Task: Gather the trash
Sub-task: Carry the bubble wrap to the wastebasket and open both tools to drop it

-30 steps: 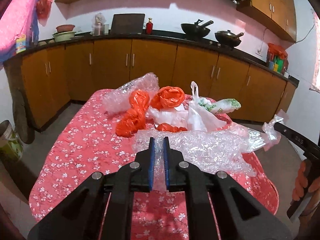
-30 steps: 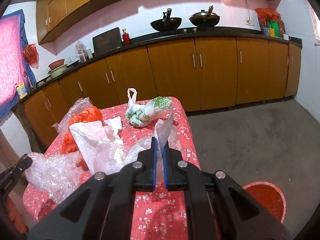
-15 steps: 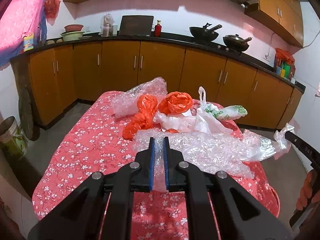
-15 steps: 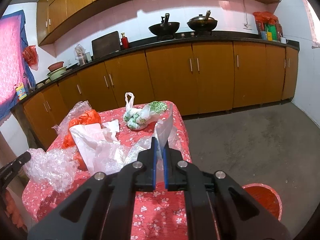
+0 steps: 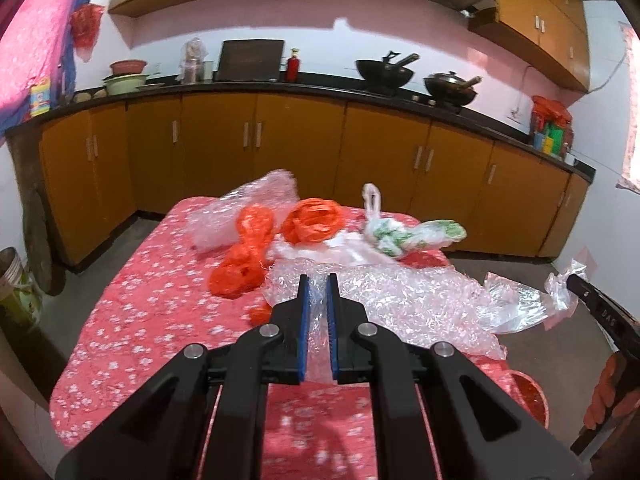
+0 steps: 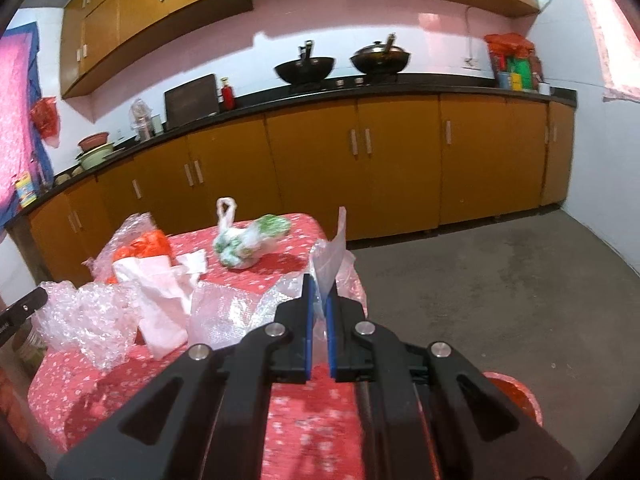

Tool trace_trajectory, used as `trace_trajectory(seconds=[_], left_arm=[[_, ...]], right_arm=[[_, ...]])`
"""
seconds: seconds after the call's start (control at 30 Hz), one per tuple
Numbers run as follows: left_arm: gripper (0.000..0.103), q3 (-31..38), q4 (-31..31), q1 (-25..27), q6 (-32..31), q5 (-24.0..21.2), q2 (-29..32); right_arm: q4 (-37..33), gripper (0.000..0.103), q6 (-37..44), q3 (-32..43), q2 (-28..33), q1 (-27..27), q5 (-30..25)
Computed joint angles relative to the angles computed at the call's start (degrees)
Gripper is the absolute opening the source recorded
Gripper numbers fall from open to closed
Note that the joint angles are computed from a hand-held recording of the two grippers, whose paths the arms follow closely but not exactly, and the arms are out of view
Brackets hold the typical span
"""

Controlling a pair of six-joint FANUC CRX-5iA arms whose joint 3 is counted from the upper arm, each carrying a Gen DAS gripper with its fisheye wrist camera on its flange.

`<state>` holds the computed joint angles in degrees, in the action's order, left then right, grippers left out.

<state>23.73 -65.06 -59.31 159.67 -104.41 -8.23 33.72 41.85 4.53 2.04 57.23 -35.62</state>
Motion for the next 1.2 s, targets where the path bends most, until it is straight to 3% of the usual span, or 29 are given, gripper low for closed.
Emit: trace_trajectory(seconds=[0.3,0.67,0.9,1.2], left_arm=[[0.008,5.01,5.75,3.81,-3.25,9.52,6.25],[0.008,13.58,17.43,8.84,-9.28,19.5,18.06],[0.008,19.24,24.19,10.74,-13.21,20.91,26.09],[0.008,29.47,30.3,11.89,-20.09,18.41,37.46]], right_arm=[[5.42,0.007,-6.95,-5.63,-2.6,-5.03,-0.36],[8.45,0.007,-13.24,-13.44,-5.48,-12.6,-4.13],[9.69,0.007,-15.99,-18.65,-5.86,-16.61,-6.14],[11.59,0.007,-18.61,-23.09,-4.83,-19.84,-8.21]])
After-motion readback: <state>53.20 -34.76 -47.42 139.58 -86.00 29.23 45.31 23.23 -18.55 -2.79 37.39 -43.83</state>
